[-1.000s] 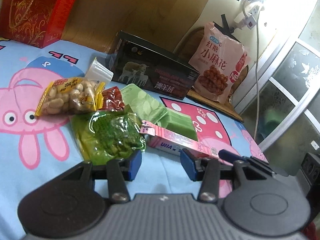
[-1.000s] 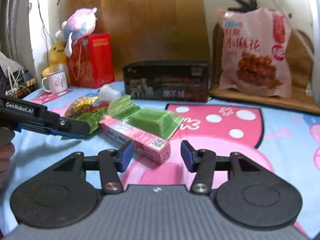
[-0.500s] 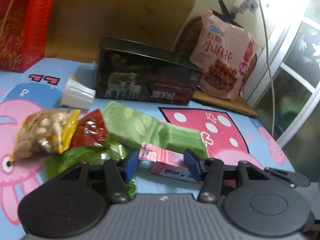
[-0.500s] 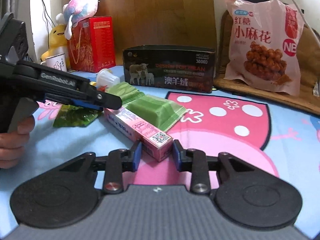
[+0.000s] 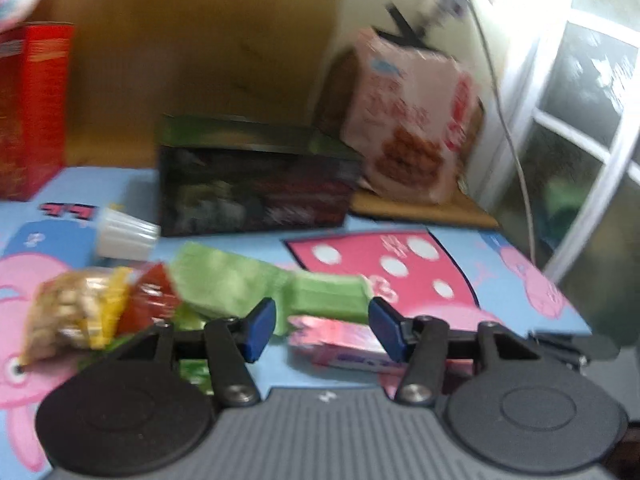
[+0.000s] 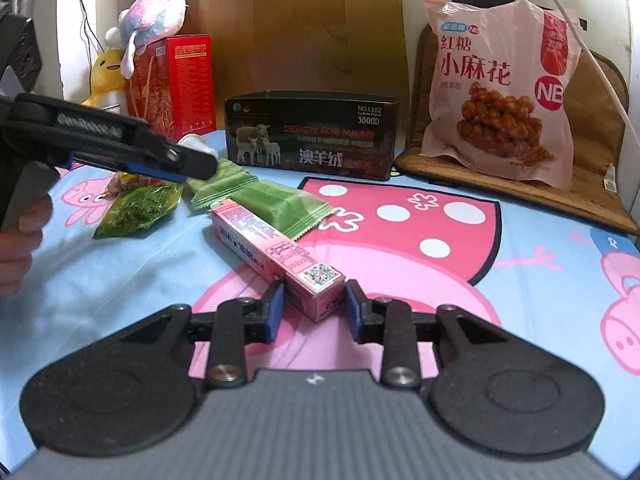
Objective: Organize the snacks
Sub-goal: 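Carry the pink candy box into the black tin and release, then move the left gripper toward the light-green pastry bag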
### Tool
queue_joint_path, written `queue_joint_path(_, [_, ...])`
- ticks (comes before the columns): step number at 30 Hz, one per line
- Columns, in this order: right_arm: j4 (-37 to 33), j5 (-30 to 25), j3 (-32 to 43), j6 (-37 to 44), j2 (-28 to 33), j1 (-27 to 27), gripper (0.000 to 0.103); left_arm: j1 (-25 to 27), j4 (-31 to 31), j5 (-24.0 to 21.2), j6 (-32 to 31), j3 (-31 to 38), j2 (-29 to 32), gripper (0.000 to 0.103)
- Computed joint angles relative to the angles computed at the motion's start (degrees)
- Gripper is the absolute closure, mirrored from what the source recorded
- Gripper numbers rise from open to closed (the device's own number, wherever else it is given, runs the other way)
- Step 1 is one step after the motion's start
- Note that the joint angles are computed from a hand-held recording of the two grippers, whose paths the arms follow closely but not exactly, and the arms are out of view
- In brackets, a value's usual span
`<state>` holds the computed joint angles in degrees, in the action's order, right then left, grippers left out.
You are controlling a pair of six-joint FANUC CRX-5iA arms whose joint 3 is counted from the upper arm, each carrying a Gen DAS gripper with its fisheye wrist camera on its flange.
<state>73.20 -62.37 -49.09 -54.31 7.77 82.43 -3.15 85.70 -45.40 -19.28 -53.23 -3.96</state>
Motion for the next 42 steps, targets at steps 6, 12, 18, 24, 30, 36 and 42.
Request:
queue_joint_path(6, [0.0, 0.4, -0.2, -0.9, -0.1, 0.0, 0.068, 2.5, -5.9, -5.2, 6.2, 3.0, 4.8, 0.06])
queue_joint_path(12, [3.3, 0.2, 0.6, -1.2, 0.9, -0.7, 0.068, 6.5, -6.2, -7.7, 7.3, 1.9, 2.3, 0.062])
queue_joint_path(18, [13.3, -1.0, 1.6, 1.2, 0.8, -7.0, 0.068, 5.6, 1.1, -7.4, 8.5, 5.6, 3.0, 0.063])
queue_joint_path(24, [24.7, 4.3, 4.4, 8.7, 0.4, -20.4, 0.068, -1.9, 13.1, 0.6, 8.3, 12.6, 7.6, 0.062])
queue_joint_path(30, [29.1, 9.7, 8.2, 12.4, 2.2, -30.5, 0.067, -8.8, 21.4, 9.6, 5.8, 19.1, 13.3, 0.064])
queue_joint_path(36, [26.0, 10.0, 9.4, 10.5, 4.2, -31.9, 0.067, -7.8, 16.7, 8.8, 8.4, 20.5, 15.8, 0.064])
queue_joint_path(42, [29.0, 5.6, 4.2, -0.4, 1.2, -27.1, 0.062, -0.4, 11.7, 1.8, 11.8, 16.6, 13.0, 0.064])
